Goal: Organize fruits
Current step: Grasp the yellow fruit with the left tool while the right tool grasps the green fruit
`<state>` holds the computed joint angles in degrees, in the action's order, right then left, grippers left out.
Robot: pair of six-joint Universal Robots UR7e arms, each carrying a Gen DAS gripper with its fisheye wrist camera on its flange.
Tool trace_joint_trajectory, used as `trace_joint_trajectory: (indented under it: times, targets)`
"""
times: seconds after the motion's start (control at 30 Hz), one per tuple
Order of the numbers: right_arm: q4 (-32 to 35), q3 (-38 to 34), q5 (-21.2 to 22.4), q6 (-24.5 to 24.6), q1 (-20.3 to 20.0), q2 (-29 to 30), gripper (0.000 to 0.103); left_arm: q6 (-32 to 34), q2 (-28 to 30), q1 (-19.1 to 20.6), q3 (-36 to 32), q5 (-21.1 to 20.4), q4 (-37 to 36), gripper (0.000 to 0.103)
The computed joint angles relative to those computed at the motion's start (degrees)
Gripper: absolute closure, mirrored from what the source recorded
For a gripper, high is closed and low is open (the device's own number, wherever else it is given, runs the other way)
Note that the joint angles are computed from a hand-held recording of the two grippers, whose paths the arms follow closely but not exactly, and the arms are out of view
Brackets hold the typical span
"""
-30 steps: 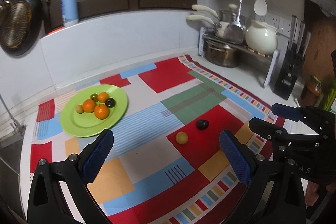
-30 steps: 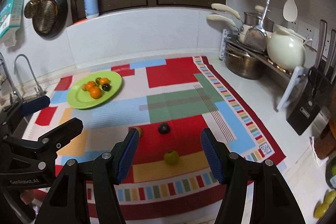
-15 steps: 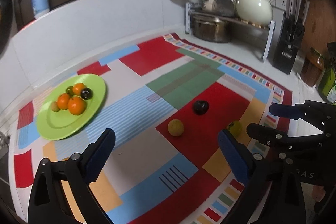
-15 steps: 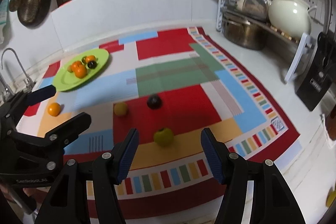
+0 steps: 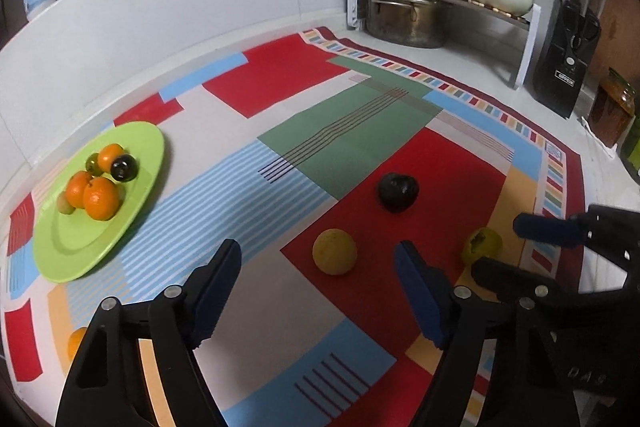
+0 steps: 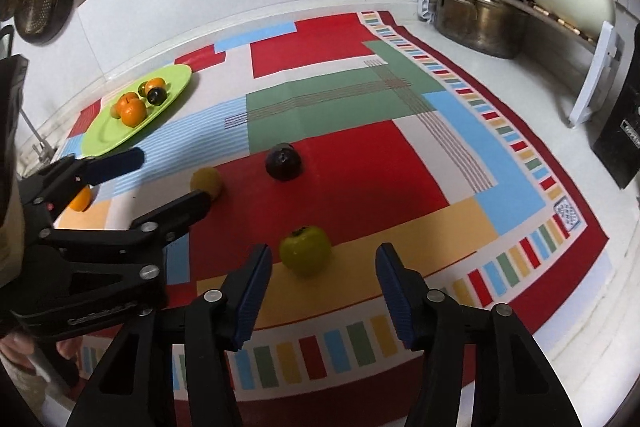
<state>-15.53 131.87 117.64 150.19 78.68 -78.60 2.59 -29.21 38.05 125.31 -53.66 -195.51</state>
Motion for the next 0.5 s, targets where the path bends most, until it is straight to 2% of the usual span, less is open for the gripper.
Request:
trace_joint_trajectory:
  times: [0.13,0.27,0.37,0.43,0.5]
  targets:
    - [0.69,-0.74,-0.73,0.26,-0.46,1.04,0.055,-2.06,-0.07,1.39,-1.74,-1.91,3.2,0.042]
    - [1.07,-1.26,-1.14,0.32,-0.65,1.85,0.058,-2.45,0.17,1.76,-2.54,-2.52,4.46,0.05]
    - [1.36,-1.42,-1.64,0.36,-1.06,2.15,0.063,-3.07,0.15,2.02,-2.9,-3.1,5.71,0.06]
    - [1.44,-1.52,-1.76,0.32,-1.15,2.31,0.07,-3.51,0.06,2.27,-3.0,-3.72,6.31,0.067]
    - [1.55,-1.6,-1.92,0.25,-1.17,2.36,0.072,-3.97,-0.15,2.48,-2.97,-4.42,6.9,0.072]
